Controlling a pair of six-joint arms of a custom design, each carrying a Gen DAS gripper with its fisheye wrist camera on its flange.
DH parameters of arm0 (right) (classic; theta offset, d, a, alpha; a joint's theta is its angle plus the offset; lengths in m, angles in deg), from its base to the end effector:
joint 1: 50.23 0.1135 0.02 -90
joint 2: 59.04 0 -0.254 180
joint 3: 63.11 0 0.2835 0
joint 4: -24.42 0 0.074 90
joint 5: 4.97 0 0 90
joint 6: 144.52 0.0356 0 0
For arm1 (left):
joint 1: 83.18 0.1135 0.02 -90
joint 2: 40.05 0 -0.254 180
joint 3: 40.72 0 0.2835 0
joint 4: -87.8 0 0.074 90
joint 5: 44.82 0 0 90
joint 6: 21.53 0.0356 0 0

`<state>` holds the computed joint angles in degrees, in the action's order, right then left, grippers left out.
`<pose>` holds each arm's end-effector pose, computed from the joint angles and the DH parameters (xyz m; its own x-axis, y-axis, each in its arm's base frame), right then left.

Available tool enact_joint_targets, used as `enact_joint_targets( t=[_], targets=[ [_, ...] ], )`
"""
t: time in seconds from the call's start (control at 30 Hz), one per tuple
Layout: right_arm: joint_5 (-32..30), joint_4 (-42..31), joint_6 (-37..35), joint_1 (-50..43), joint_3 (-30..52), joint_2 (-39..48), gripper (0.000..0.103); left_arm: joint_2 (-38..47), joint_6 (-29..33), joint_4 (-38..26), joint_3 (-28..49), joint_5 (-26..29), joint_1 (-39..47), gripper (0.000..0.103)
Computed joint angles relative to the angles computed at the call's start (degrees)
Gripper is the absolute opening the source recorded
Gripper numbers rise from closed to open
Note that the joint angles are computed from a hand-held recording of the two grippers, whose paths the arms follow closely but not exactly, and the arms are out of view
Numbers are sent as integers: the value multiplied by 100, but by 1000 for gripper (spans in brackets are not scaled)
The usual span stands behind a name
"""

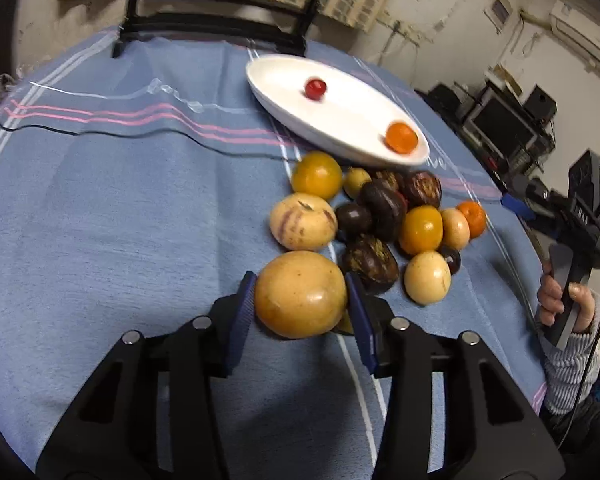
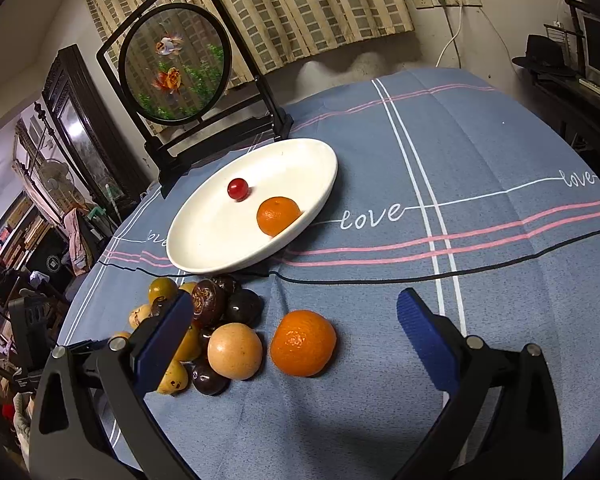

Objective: Organize fruits
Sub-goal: 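Carry the tan fruit over the plate with the left tool while the right tool grasps another tangerine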

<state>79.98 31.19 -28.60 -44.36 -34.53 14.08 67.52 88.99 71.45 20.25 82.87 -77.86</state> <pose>0.2333 0.0271 0.0907 -0.6228 0.3737 -0.6874 0.1124 0.9122 0.3940 0.3385 0.0097 0.0587 -0.7592 0.2079 -0.6168 0.5014 0.7910 -0.3505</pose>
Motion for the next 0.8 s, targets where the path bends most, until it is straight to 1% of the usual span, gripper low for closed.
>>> enact_joint_targets(
  t=[0.13,0.2,0.3,0.43,0.47,0.53,0.6,0.67,0.73,0.8],
  targets=[
    [30,0,-86,68,28,78,102,-185,-442,602,-229,-266,169,45],
    [91,-102,-281,169,110,236,102,-86,-443,472,-98,-299,157,45],
    [434,-358,-587,405,281,559,102,6,-346,297,48,-301,108,45],
    [773,-375,-846,755,262,612,102,121,-272,136,166,-187,153,45],
    [955,-374,-945,918,265,643,100,171,-280,111,206,-167,146,45],
    [1231,-379,-1062,1138,327,784,93,242,-252,4,286,-126,142,45],
    [1370,-330,-1137,1216,399,959,76,274,-211,-74,328,-102,127,46],
    [1175,-253,-1149,1065,397,1019,70,269,-200,-82,325,-89,122,46],
    [879,-141,-1110,862,367,1035,69,266,-196,-76,313,-79,118,46],
    [435,18,-1046,578,316,1032,69,279,-172,-108,326,-71,108,46]
  ],
)
